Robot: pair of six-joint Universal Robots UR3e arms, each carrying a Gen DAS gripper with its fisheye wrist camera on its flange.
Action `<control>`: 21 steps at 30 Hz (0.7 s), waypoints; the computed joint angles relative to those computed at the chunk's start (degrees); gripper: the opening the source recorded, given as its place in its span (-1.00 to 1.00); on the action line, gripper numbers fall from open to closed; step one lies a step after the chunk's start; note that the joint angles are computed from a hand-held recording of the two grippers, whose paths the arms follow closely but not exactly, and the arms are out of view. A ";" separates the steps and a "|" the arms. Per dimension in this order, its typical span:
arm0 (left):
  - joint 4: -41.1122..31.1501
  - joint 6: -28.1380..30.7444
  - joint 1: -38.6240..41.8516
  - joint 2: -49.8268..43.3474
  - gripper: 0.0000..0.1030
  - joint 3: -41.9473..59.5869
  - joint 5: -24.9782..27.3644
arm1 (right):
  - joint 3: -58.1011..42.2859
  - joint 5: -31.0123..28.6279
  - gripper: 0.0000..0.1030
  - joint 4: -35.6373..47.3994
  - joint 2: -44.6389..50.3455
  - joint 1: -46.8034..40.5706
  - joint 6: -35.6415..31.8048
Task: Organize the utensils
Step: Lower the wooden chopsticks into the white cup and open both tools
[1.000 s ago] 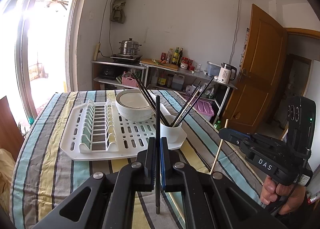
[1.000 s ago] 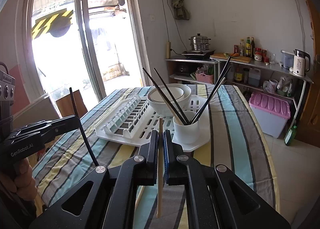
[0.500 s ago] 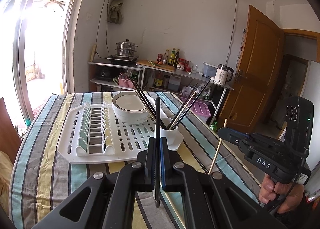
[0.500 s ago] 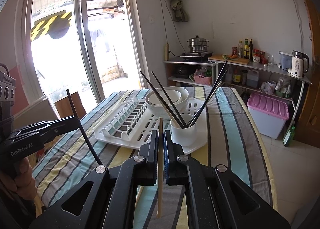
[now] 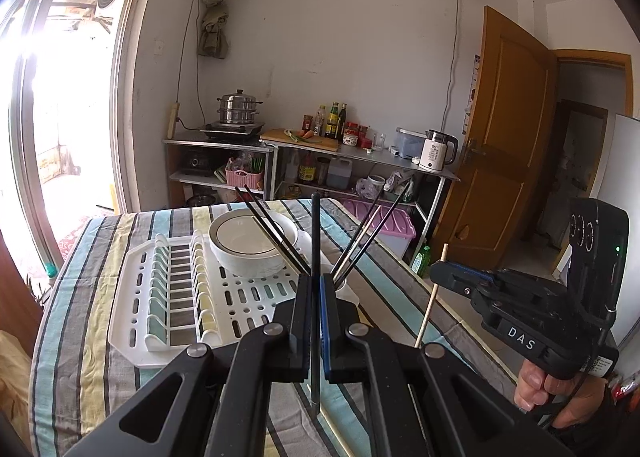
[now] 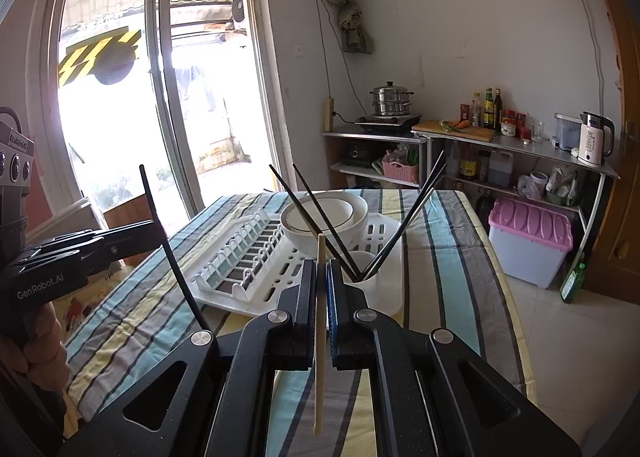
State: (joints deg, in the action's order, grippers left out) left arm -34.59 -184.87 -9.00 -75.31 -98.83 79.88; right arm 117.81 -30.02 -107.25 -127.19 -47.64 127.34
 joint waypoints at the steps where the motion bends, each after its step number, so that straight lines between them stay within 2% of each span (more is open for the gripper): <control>1: -0.30 0.17 -0.25 -1.25 -0.94 1.64 0.08 | -0.35 -0.17 -0.91 -1.83 0.95 0.50 1.30; 15: -7.28 0.55 -0.81 -21.17 -0.94 30.17 -0.81 | -10.21 -3.91 -0.91 -28.50 18.91 10.15 21.17; 21: -9.93 -0.21 -0.29 -29.11 -0.94 41.13 -1.64 | -15.73 -6.23 -0.91 -36.25 26.90 13.97 28.01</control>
